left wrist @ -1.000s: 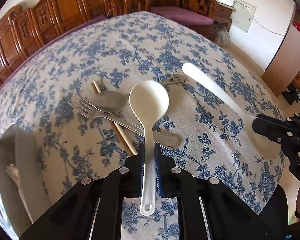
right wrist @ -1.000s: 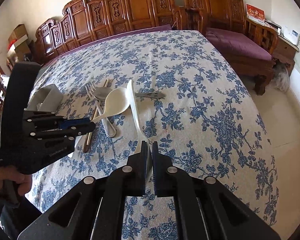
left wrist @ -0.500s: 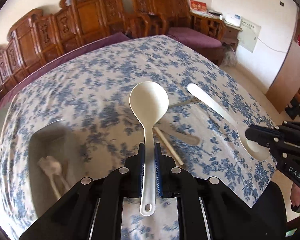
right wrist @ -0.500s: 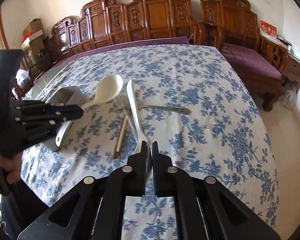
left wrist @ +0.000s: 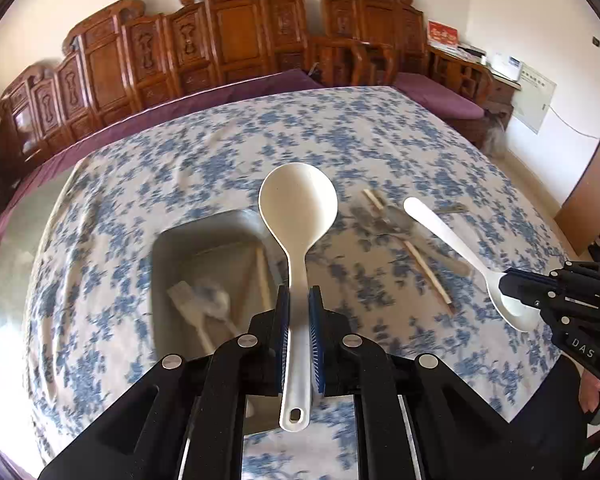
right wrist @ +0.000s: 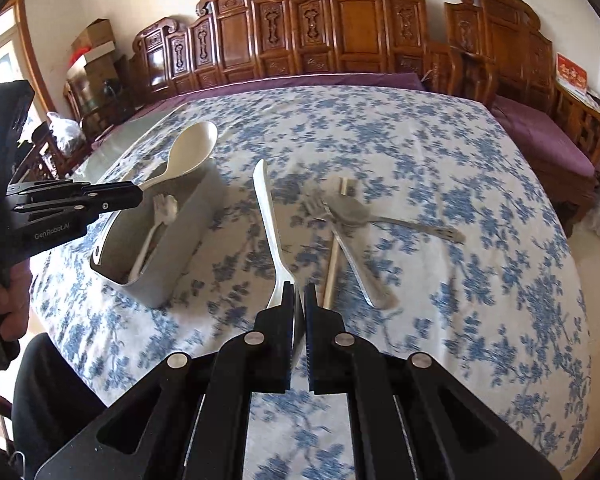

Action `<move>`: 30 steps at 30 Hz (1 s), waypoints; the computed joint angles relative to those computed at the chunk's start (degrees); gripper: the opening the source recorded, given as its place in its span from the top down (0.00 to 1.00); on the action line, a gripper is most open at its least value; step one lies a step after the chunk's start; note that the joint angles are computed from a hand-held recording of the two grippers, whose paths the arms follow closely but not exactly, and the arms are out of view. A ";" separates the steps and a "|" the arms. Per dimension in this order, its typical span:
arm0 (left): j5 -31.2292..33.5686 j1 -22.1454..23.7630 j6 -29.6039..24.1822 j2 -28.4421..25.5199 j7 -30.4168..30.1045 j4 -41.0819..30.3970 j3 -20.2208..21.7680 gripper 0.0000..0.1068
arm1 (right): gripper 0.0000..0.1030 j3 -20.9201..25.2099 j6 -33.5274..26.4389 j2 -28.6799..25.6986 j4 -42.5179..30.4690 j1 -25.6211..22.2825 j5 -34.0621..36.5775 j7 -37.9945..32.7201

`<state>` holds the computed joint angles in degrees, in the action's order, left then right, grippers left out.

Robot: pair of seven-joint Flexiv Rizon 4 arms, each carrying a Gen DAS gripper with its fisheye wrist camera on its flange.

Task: Organize utensils
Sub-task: 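Lower the ladle into the tray with left while right lowers its spoon there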

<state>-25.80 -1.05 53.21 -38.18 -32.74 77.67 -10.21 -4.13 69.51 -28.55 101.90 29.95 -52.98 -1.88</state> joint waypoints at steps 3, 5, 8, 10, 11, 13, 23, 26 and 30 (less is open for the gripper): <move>0.49 0.48 -0.74 -1.21 -1.00 -1.93 0.93 0.92 | 0.94 0.81 -0.73 -1.81 -2.73 0.04 1.84 -2.21; 0.91 0.80 -1.10 -2.10 -1.68 -3.23 1.35 0.92 | 0.94 0.92 -0.88 -2.73 -4.09 0.23 3.07 -3.44; 1.73 1.22 -2.06 -3.66 -3.02 -5.57 2.05 0.92 | 0.94 0.92 -1.09 -4.10 -6.09 0.70 4.95 -5.38; 2.44 1.38 -2.65 -4.63 -3.97 -6.98 2.47 0.92 | 0.94 0.99 -1.47 -4.88 -7.35 1.00 6.24 -6.87; 2.83 1.41 -2.89 -5.16 -4.43 -7.72 2.69 0.92 | 0.94 1.05 -1.69 -5.27 -8.00 1.14 6.91 -7.64; 3.69 1.41 -3.88 -6.33 -5.56 -9.39 3.17 0.92 | 0.94 0.91 -1.89 -5.68 -8.74 1.48 7.96 -8.66; 6.03 1.40 -6.23 -9.34 -8.17 -12.13 3.46 0.92 | 0.94 0.54 -2.13 -7.64 -11.81 2.56 12.15 -11.93; 6.49 1.31 -7.47 -9.81 -8.74 -12.75 3.59 0.91 | 0.94 0.58 -2.59 -8.25 -12.96 2.88 13.12 -12.91; 6.39 1.71 -7.80 -9.66 -8.61 -12.45 3.22 0.88 | 0.94 0.90 -3.55 -9.52 -15.33 3.19 14.54 -14.74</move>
<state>-19.41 0.66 45.41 -47.84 -41.35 65.22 -6.98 -3.23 65.96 -38.06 86.57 33.13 -38.44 -16.62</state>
